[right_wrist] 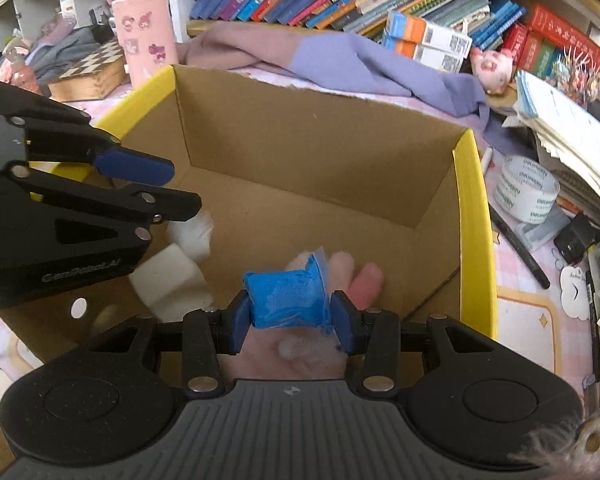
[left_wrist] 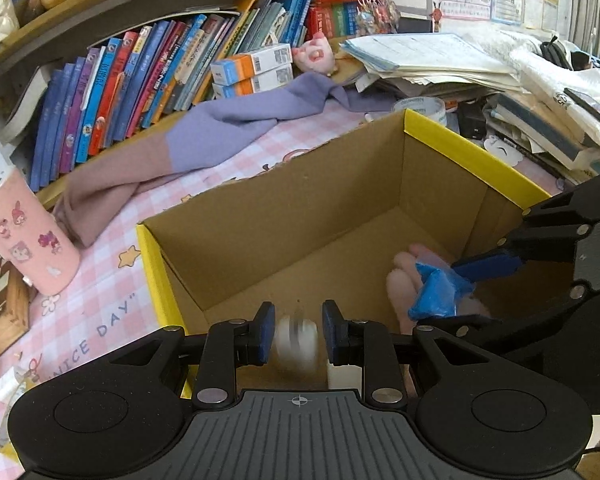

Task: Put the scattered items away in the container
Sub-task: 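Lower both items into the yellow box and open both tools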

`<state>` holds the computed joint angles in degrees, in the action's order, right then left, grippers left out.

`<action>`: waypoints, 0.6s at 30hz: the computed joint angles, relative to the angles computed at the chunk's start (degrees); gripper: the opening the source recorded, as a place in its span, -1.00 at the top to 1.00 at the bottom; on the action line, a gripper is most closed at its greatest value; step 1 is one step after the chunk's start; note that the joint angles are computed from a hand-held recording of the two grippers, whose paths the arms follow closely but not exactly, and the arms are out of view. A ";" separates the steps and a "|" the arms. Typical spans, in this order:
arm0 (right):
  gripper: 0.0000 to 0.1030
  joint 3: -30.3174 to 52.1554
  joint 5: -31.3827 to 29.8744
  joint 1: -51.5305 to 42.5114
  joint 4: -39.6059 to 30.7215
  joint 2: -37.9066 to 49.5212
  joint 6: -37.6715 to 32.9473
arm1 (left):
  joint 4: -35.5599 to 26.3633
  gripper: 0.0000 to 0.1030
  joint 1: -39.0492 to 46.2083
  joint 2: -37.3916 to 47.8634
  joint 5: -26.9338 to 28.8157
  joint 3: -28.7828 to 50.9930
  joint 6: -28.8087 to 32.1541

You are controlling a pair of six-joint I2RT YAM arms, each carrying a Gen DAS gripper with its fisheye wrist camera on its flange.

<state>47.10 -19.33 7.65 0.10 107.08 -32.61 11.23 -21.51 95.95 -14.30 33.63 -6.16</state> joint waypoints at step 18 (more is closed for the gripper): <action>-0.30 -13.09 -0.52 -0.76 13.01 -12.03 7.03 | 2.72 -0.31 -6.59 -16.95 -8.27 -10.84 -6.48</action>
<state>34.01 -19.85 6.89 13.10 95.06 -25.58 13.94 -28.10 79.00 -22.57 22.78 -12.64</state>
